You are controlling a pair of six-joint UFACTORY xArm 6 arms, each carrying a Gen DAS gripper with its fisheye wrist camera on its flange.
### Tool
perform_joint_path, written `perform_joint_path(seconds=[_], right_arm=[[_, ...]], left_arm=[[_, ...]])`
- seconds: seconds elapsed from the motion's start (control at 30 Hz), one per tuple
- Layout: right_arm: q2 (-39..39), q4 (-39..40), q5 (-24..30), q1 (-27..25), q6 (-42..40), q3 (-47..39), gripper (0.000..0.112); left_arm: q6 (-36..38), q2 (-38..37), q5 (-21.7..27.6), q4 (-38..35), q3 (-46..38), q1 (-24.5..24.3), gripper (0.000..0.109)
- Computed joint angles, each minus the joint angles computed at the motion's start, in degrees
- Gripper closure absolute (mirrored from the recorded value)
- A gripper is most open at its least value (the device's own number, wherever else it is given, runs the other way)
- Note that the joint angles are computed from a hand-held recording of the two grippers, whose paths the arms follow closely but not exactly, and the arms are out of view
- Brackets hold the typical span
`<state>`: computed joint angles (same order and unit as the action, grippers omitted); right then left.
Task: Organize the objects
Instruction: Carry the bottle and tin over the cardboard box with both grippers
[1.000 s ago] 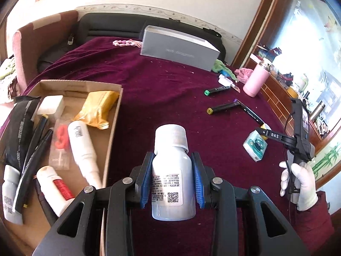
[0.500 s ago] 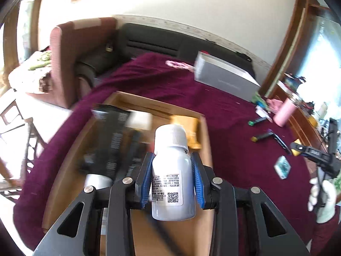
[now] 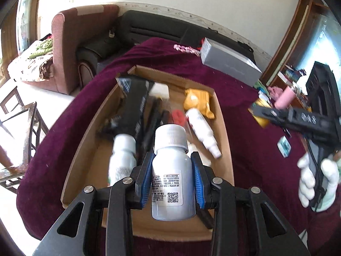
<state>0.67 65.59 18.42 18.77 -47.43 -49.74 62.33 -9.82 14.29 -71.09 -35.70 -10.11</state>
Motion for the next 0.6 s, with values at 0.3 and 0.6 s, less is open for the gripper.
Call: perform_joint_path(seconds=[0.3, 0.6], right_arm=[[13.98, -12.43, -0.84, 7.44, 12.05, -13.22, 0.074], [27.33, -41.88, 2.04, 6.70, 38.81, -27.99, 0.074]], left_arm=[[-10.81, 4.64, 0.03, 16.18, 0.10, 0.52, 0.078], [-4.81, 6.24, 3.96, 10.64, -1.39, 2.54, 0.078]])
